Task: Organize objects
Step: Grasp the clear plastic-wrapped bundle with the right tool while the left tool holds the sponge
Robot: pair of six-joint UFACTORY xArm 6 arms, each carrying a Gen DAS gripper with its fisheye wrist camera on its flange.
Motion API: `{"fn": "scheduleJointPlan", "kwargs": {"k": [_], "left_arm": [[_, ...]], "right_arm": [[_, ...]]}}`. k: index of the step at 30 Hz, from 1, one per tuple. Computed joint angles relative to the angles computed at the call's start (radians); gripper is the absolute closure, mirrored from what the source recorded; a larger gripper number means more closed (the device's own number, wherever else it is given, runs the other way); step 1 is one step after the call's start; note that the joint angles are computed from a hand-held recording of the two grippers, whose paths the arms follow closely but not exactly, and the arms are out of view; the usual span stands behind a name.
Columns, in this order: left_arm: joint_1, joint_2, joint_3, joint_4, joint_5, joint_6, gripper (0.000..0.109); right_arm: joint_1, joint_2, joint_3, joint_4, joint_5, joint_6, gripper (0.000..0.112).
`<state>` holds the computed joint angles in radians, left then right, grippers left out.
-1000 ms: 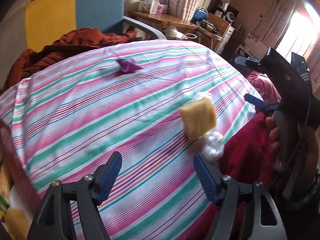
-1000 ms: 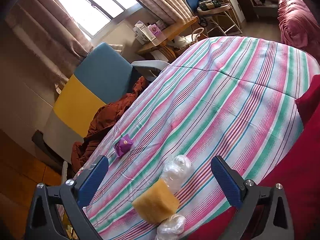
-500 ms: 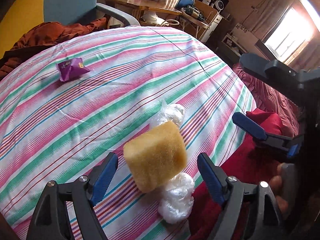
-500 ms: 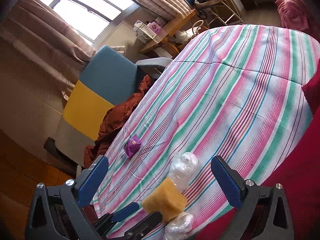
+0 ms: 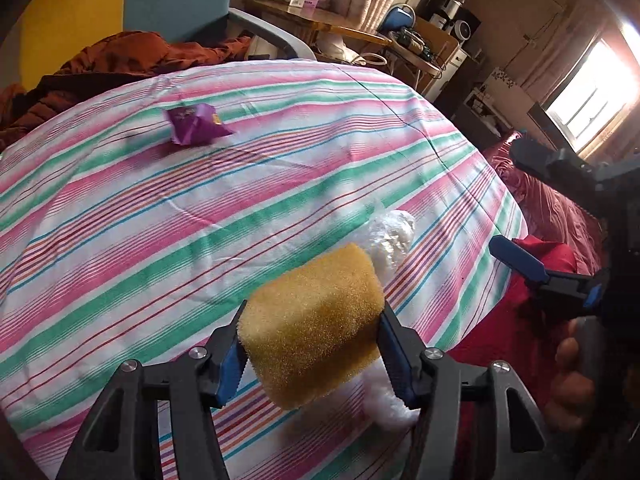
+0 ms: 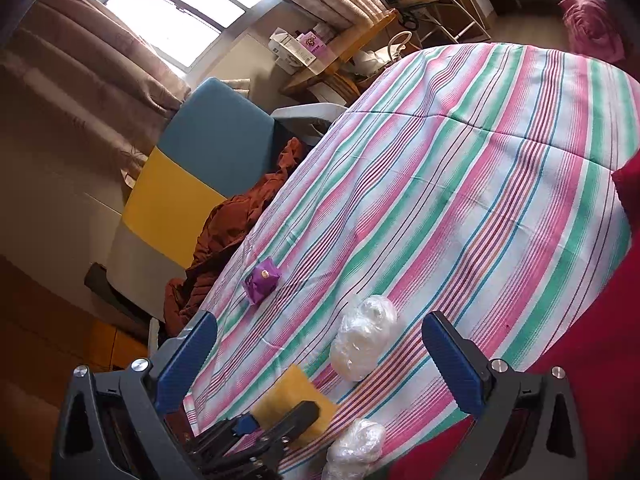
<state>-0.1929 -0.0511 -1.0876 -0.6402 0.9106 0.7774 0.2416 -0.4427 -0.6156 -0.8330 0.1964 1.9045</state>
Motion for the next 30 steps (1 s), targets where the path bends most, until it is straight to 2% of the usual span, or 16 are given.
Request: {"fn": "scheduleJointPlan", "kwargs": {"k": [5,12,18,19,22,24,26,27,28,30], "left_arm": [[0.082,-0.099,0.108,0.037,-0.072,0.067,0.049],[0.191,-0.207,0.244,0.050,-0.088,0.147,0.049],[0.240,-0.205,0.249,0.018,-0.051,0.184,0.049],[0.236,-0.209,0.255,0.018,-0.058,0.192,0.049],[0.234,-0.216,0.274,0.002,-0.071,0.212,0.049],[0.237,-0.219,0.281,-0.016,-0.074,0.223,0.049],[0.248,-0.209,0.273,-0.026,-0.047,0.223,0.049],[0.254,-0.202,0.270,-0.029,-0.028,0.218,0.049],[0.257,-0.199,0.271,-0.028,-0.017,0.214,0.049],[0.254,-0.215,0.293,-0.027,-0.030,0.230,0.049]], "right_arm": [[0.031,0.035,-0.019,0.230,0.059,-0.217,0.010],[0.072,0.122,-0.096,0.498,0.165,-0.494,0.010],[0.076,0.208,-0.188,0.544,0.277,-0.552,0.010],[0.075,0.226,-0.202,0.561,0.292,-0.569,0.013],[0.067,0.282,-0.238,0.623,0.330,-0.622,0.029],[0.060,0.304,-0.252,0.649,0.343,-0.649,0.031],[0.059,0.332,-0.285,0.635,0.388,-0.663,0.040],[0.061,0.339,-0.296,0.614,0.401,-0.659,0.047],[0.063,0.345,-0.303,0.606,0.400,-0.668,0.059],[0.072,0.361,-0.317,0.625,0.402,-0.714,0.063]]}}
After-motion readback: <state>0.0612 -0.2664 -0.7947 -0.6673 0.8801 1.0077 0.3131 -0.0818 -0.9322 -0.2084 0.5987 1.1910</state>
